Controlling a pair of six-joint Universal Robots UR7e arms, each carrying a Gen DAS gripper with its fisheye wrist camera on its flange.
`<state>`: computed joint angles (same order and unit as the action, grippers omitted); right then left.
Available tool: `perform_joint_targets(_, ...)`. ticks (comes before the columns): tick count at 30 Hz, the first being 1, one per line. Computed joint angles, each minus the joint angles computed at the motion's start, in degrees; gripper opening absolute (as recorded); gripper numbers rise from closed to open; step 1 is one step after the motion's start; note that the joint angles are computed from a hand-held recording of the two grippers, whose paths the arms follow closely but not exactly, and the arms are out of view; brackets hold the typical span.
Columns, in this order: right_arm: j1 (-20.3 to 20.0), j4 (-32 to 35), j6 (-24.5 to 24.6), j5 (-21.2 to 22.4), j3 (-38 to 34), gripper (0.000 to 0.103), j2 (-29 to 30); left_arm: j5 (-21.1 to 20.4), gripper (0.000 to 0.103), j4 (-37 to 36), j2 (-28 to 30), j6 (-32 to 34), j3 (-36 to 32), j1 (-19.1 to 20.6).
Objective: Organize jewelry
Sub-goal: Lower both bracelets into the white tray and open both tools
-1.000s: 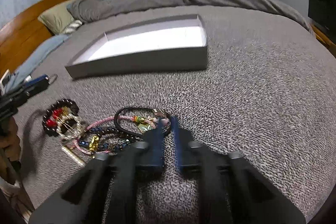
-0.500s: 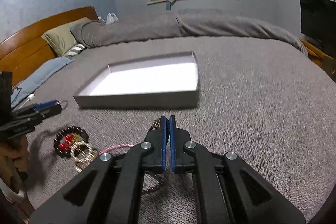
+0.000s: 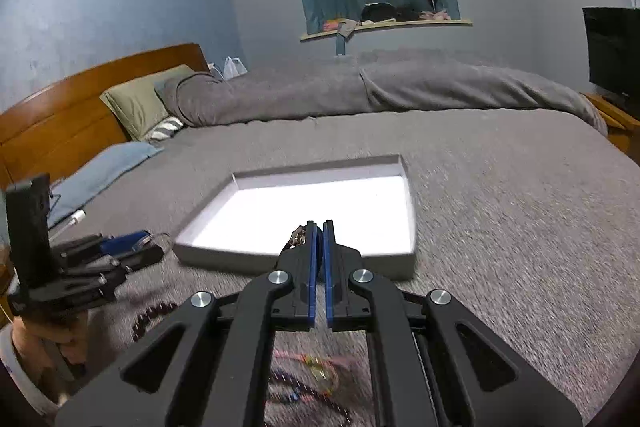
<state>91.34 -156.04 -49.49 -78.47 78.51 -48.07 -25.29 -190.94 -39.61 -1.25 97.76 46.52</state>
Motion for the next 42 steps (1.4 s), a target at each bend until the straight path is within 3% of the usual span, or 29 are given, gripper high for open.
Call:
perform_joint_targets(7, 1.79, 3.07, 1.10, -0.45, -7.96, 0.003, 5.51, -0.18, 0.048, -1.20, 1.55, 3.81, -5.61, 1.70)
perform_joint_targets(11, 2.15, 5.96, 2.70, -2.06, -13.27, 0.003, 9.18, -1.49, 0.048, 2.52, 2.13, 3.20, -9.82, 3.89)
perform_joint_targets(17, 2.32, 8.74, 3.91, -8.02, -19.41, 0.003, 13.44, -3.79, 0.048, 14.89, 2.38, -3.10, -14.17, 7.28)
perform_joint_targets(22, 2.38, 11.45, 4.85, -12.59, -22.36, 0.003, 15.42, -5.29, 0.048, 22.59, 1.41, -8.91, -13.82, 8.64)
perform_joint_targets(24, 2.39, 10.91, 4.66, -12.93, -21.97, 0.006, 15.35, -5.89, 0.048, 24.74, 0.99, -10.61, -13.64, 8.93)
perform_joint_targets(25, 2.44, 10.76, 4.54, -13.22, -21.74, 0.014, 15.24, -6.10, 0.050, 25.12, 0.81, -10.99, -13.51, 9.01)
perform_joint_targets(28, 2.16, 9.75, 4.16, -11.92, -20.21, 0.042, 14.33, -5.82, 0.065, 23.21, 0.43, -10.19, -12.50, 8.81)
perform_joint_targets(29, 1.94, 9.26, 3.99, -10.95, -19.37, 0.045, 13.79, -5.93, 0.073, 22.11, 0.24, -9.15, -12.04, 8.70)
perform_joint_targets(31, 1.71, 8.08, 4.06, -10.22, -18.14, 0.045, 13.05, -4.71, 0.078, 19.85, 0.04, -7.89, -11.13, 8.26)
perform_joint_targets(42, -0.17, 1.95, 0.59, -6.13, -5.48, 0.048, 4.42, -5.35, 0.078, 7.89, -4.85, -3.17, 1.03, 3.55)
